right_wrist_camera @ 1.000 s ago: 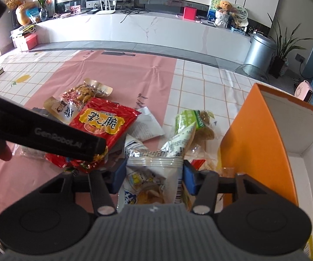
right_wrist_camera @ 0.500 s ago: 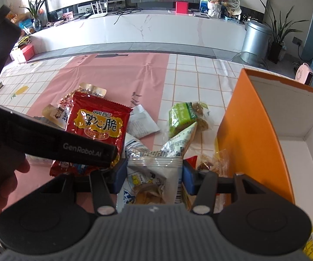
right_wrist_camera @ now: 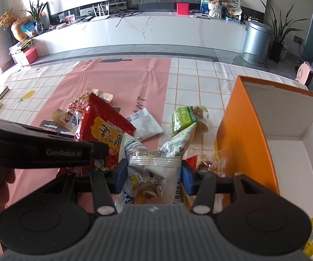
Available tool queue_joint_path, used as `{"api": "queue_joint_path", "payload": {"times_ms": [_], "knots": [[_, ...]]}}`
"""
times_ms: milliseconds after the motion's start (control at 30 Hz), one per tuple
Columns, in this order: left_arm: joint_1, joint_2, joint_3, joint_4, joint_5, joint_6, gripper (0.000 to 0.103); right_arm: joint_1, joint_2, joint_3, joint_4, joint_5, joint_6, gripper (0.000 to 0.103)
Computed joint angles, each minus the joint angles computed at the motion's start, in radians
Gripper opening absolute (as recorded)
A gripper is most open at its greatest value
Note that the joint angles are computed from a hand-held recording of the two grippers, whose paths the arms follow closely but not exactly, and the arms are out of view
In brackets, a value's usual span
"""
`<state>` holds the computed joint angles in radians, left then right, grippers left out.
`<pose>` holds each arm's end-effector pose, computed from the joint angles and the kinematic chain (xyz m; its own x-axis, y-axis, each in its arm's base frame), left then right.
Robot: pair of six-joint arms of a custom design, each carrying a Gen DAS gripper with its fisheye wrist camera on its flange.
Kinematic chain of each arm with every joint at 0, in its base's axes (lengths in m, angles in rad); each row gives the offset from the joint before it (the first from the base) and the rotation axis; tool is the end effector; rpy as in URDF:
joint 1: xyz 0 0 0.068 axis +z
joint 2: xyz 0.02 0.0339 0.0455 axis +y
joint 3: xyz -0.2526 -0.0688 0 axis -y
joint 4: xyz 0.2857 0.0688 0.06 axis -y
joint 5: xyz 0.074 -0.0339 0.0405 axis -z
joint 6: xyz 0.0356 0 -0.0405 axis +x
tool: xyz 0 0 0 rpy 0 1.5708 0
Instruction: Organize snacks
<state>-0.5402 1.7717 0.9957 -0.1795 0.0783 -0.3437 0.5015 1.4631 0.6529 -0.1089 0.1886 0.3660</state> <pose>0.3241 -0.1976 0.1143 -0.8452 0.1151 -0.5219 0.2832 0.9246 -0.2546 0.2657 0.1381 0.1124 -0.7843 -0.0291 -0.6197 -0.0983 0.9921 0.0779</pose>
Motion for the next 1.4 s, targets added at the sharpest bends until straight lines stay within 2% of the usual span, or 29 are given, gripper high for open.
{"api": "queue_joint_path", "payload": {"times_ms": [333,533,1033,1267,1400], "knots": [[-0.021,-0.144,-0.096,-0.016,-0.013,-0.067,0.030,0.041,-0.145,-0.053,-0.078,0.026,0.033,0.048],[-0.061,-0.274,-0.136,-0.069,-0.071,-0.100,0.030,0.074,-0.289,-0.092,-0.145,0.046,0.058,0.048],[-0.214,-0.539,-0.145,-0.192,-0.197,-0.148,0.029,0.083,-0.832,-0.130,-0.507,0.113,0.053,0.047],[-0.318,-0.529,-0.080,-0.189,-0.231,-0.154,0.027,0.001,-1.060,-0.112,-0.712,0.124,-0.015,0.047],[-0.372,-0.451,-0.020,-0.157,-0.232,-0.134,0.027,-0.161,-1.154,-0.103,-0.816,0.041,-0.096,0.047]]}}
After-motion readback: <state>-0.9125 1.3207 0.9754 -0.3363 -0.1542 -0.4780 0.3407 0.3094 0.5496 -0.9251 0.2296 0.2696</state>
